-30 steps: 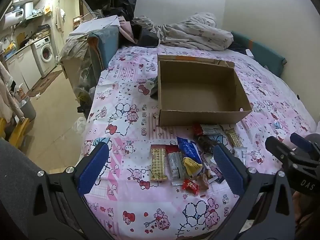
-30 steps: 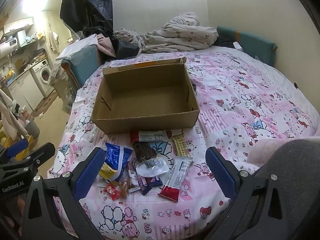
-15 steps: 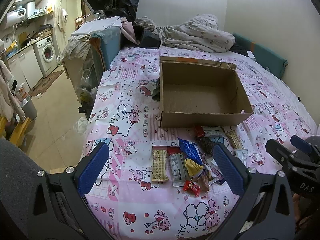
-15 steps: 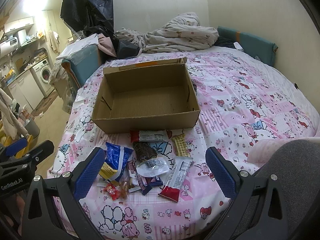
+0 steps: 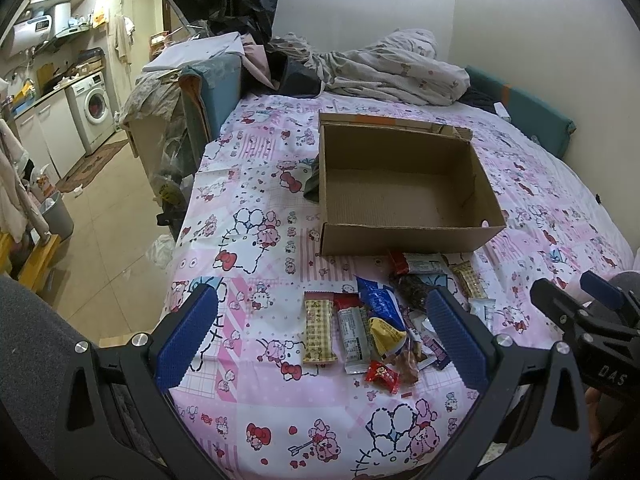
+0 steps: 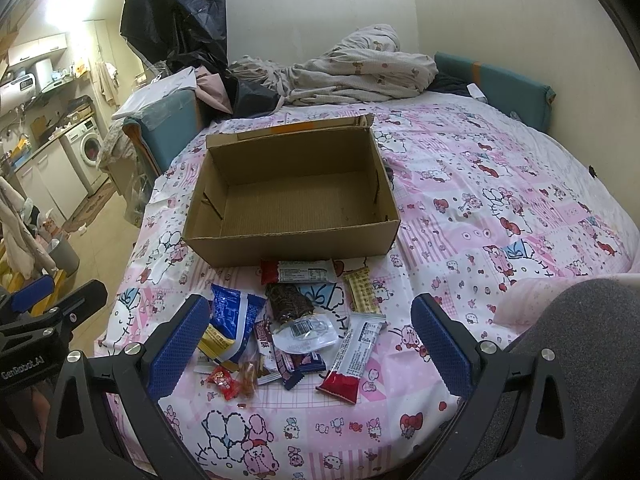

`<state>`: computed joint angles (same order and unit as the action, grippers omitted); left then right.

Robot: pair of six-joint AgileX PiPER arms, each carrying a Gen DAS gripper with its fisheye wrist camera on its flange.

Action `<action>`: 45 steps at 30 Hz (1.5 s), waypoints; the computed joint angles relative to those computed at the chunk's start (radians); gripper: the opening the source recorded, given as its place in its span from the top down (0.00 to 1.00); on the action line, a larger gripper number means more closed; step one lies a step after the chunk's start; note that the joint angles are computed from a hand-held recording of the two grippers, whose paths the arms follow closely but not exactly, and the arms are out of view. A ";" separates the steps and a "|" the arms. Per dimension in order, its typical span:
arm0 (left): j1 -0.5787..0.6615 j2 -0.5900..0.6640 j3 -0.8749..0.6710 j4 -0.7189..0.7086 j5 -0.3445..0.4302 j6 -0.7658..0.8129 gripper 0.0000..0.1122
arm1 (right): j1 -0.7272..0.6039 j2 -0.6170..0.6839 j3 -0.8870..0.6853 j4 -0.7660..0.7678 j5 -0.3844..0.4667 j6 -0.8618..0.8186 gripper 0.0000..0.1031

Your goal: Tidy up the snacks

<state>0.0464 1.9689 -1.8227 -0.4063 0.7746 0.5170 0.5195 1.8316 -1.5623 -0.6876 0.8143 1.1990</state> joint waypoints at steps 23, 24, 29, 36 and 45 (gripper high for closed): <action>-0.005 0.010 -0.008 0.006 0.009 -0.019 0.08 | 0.004 0.005 -0.006 0.002 0.002 -0.004 0.00; -0.004 0.010 -0.008 0.005 0.009 -0.017 0.08 | 0.004 0.006 -0.007 0.002 0.003 -0.005 0.00; -0.003 0.011 -0.007 0.003 0.009 -0.014 0.08 | 0.006 0.008 -0.010 0.002 0.006 -0.005 0.00; -0.001 0.011 -0.005 0.000 0.009 -0.011 0.08 | 0.004 0.007 -0.009 0.003 0.004 -0.005 0.00; 0.004 0.030 -0.034 -0.003 0.035 -0.012 0.08 | 0.005 0.020 -0.033 0.020 0.016 -0.028 0.00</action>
